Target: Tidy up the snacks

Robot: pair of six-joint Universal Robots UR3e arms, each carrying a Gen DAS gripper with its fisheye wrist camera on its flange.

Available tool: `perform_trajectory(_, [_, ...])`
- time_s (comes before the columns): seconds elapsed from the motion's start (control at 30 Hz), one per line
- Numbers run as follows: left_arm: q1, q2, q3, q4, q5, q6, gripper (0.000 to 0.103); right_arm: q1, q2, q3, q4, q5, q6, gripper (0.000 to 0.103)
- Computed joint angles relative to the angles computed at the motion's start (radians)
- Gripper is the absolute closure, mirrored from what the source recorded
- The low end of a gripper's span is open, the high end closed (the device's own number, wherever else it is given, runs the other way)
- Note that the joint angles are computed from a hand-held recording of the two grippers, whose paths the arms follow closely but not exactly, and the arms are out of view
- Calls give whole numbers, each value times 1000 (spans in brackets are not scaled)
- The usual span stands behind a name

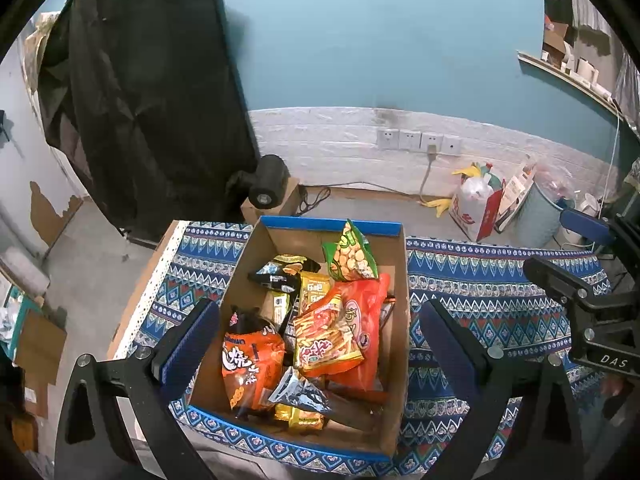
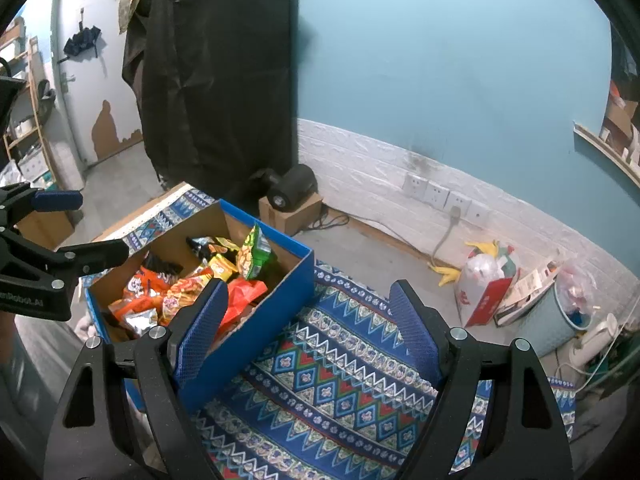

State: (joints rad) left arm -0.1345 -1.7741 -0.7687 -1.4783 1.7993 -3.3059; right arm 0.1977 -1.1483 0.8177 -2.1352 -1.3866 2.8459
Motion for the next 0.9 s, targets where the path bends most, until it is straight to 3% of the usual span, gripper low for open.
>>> perform_trajectory(0.9, [-19, -36, 53, -79, 18, -29, 2, 15, 11, -1, 8, -13, -8, 21])
